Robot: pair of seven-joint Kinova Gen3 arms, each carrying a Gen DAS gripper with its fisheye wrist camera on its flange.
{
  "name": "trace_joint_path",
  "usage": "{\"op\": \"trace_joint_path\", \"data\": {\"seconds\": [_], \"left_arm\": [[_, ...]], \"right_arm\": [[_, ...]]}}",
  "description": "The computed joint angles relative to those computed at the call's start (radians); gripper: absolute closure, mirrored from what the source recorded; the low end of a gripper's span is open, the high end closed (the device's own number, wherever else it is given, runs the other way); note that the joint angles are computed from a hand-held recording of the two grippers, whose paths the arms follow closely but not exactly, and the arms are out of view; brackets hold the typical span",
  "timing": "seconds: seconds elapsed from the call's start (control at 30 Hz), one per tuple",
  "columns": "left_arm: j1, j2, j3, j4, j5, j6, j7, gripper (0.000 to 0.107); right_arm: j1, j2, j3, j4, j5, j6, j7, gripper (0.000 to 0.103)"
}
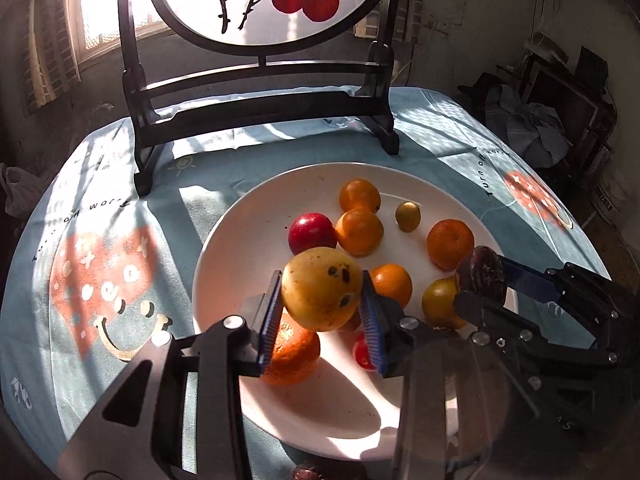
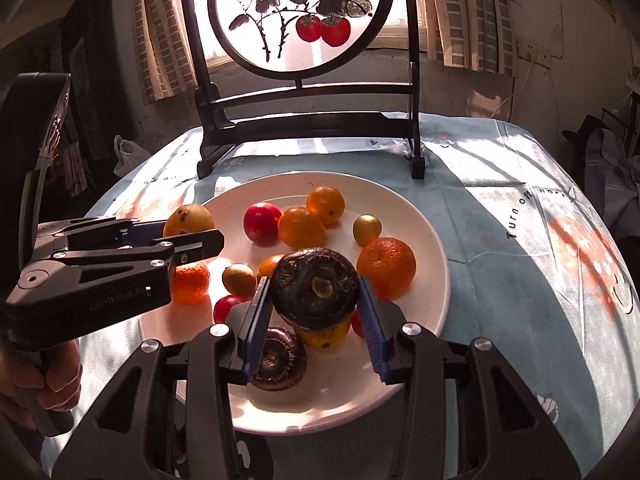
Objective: Organize fruits
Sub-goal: 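Place the dark brown fruit and yellow spotted fruit in the white plate, opening both tools, then grasp a red tomato with the right tool while the left tool grasps the last dark brown fruit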
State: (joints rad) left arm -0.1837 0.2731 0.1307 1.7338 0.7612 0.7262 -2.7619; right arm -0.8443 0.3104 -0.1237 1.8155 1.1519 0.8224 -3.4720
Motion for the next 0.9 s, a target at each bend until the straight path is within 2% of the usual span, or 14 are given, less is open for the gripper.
{"op": "trace_joint_path", "data": {"seconds": [0.17, 0.2, 0.23, 0.33, 0.37, 0.43, 0.57, 0.73, 0.83, 0.9], "left_arm": [[0.024, 0.009, -0.004, -0.003, -0.032, -0.037, 0.042, 0.069], [0.027, 0.005, -0.006, -0.002, -0.044, -0.042, 0.060, 0.061], [0.030, -0.004, -0.013, 0.004, -0.040, -0.047, 0.065, 0.046], [-0.017, -0.065, 0.005, 0.064, 0.037, -0.088, -0.006, 0.031], [-0.030, -0.087, 0.000, 0.078, 0.065, -0.082, -0.037, 0.029], [-0.042, -0.131, -0.025, 0.107, 0.107, -0.073, -0.082, 0.018], [-0.066, -0.207, -0.107, 0.179, 0.194, -0.019, -0.183, 0.013], [-0.093, -0.246, -0.202, 0.293, 0.286, -0.016, -0.313, 0.010], [-0.111, -0.218, -0.226, 0.309, 0.287, -0.012, -0.319, 0.010], [-0.112, -0.199, -0.222, 0.306, 0.256, -0.041, -0.281, 0.010]], "right_arm": [[0.004, 0.010, 0.005, -0.005, 0.009, -0.005, 0.009, 0.058], [0.003, 0.013, 0.004, -0.010, 0.001, 0.003, 0.018, 0.056], [0.000, 0.012, 0.003, -0.014, -0.007, 0.011, 0.025, 0.053], [-0.016, -0.016, -0.002, 0.000, 0.007, 0.017, 0.001, 0.053], [-0.025, -0.028, -0.007, 0.010, 0.023, 0.023, -0.019, 0.051], [-0.042, -0.045, -0.024, 0.020, 0.042, 0.050, -0.048, 0.051], [-0.068, -0.062, -0.072, 0.039, 0.042, 0.069, -0.078, 0.049], [-0.087, -0.016, -0.107, 0.012, -0.035, 0.000, 0.037, 0.049], [-0.101, 0.035, -0.096, -0.037, -0.099, -0.027, 0.138, 0.049], [-0.111, 0.057, -0.084, -0.064, -0.135, -0.036, 0.188, 0.049]]}}
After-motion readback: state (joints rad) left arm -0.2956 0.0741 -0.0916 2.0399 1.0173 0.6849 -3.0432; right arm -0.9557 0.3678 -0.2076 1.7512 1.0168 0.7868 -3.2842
